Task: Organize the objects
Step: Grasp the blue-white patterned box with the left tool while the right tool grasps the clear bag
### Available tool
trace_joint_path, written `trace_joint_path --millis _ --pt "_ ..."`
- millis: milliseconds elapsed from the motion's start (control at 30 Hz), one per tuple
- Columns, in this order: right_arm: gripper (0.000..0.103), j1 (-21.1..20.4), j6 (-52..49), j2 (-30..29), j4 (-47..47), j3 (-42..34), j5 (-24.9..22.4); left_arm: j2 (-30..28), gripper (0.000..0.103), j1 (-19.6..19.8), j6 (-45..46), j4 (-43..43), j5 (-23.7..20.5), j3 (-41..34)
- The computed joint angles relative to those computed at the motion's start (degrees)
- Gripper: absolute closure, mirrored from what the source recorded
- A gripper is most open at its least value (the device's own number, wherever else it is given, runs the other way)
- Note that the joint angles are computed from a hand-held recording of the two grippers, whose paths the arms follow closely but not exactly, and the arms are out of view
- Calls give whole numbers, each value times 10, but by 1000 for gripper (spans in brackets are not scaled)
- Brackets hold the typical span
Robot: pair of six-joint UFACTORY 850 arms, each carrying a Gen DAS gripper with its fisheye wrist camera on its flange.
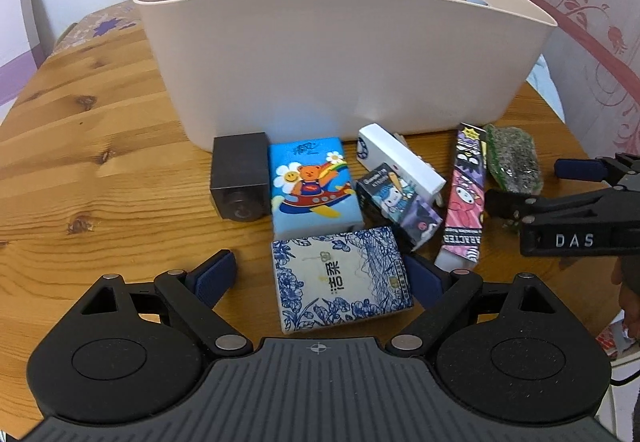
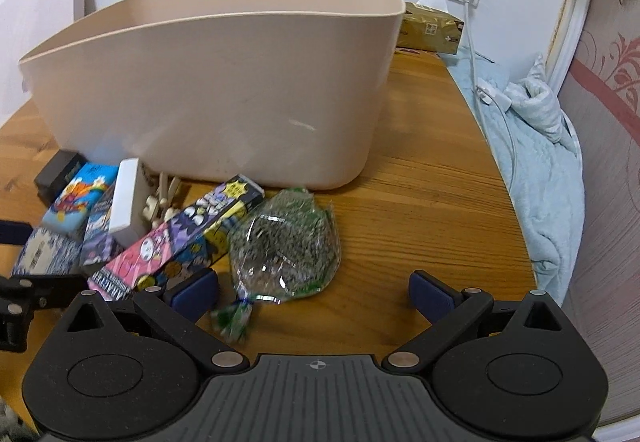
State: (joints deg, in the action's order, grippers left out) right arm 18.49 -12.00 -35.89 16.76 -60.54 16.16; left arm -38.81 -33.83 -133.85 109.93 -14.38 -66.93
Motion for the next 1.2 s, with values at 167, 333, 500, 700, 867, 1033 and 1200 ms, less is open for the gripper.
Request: trace_joint_path --millis 167,333,500,700,867,1033,1200 --pt "1 0 19 -8 -14 -3 22 4 30 -4 36 -26 -17 4" --pt "16 5 29 -7 -24 3 44 9 36 -3 19 -8 -13 11" --pt "47 11 31 -1 -26 12 57 13 37 -1 -24 35 -10 18" --pt "56 19 9 5 2 20 60 21 37 4 -78 90 0 31" --pt "57 21 3 19 15 37 59 32 37 8 -147 160 -4 47" --pt "58 27 -6 43 39 61 76 44 37 13 -186 207 -7 61" --pt "58 34 1 67 40 82 99 60 37 16 -211 234 -22 75"
